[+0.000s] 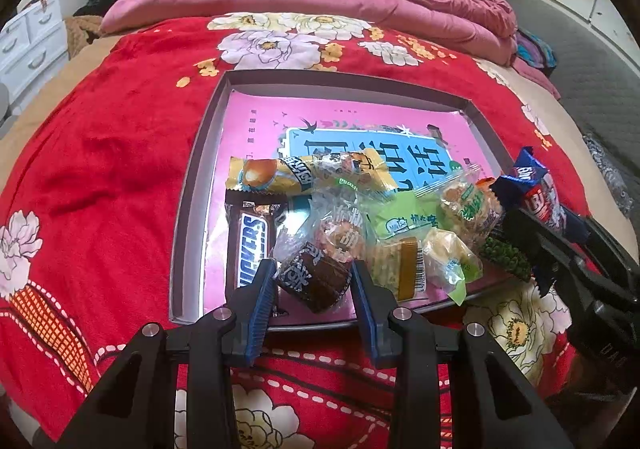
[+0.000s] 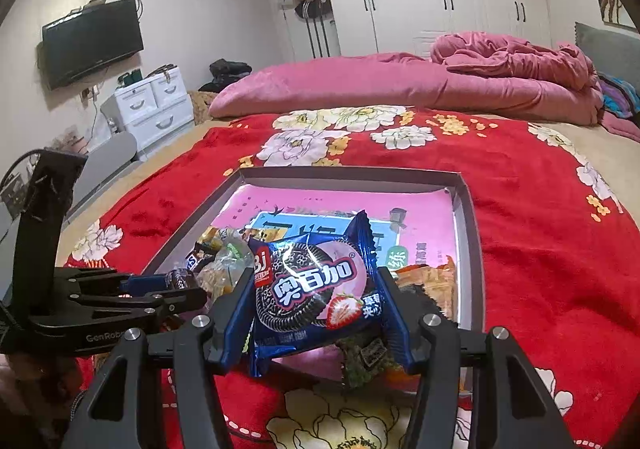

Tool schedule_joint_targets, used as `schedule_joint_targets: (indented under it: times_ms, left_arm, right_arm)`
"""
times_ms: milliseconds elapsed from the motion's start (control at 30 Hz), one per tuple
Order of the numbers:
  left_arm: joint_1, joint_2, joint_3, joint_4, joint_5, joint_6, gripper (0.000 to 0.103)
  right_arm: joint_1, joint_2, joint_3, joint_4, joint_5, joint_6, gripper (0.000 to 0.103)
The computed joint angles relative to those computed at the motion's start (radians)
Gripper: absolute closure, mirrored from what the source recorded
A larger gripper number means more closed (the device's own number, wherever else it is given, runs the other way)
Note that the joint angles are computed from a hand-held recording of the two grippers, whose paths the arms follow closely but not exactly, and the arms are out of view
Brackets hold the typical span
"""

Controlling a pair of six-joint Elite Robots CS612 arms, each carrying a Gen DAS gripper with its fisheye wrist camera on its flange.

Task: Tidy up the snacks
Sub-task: 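Carry the chocolate wrapper and blue biscuit pack over the tray, then lower both snacks into the tray and open both grippers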

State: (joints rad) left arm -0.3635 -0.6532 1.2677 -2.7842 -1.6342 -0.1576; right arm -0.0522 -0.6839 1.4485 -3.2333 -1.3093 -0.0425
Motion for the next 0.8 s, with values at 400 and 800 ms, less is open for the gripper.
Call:
schedule_joint_targets:
  times_ms: [400, 800]
  left_arm:
    - [0.0, 0.0, 0.0, 0.001, 0.002, 0.001, 0.064]
    - [0.001, -0.001, 0.001, 0.0, -0.005, 0.0, 0.064]
  right_arm:
    - [0.002, 0.001, -0.001, 0.006, 0.02, -0.022, 0.045]
    - [0.007, 0.001, 0.001, 0.021, 0.014, -0.041, 0.045]
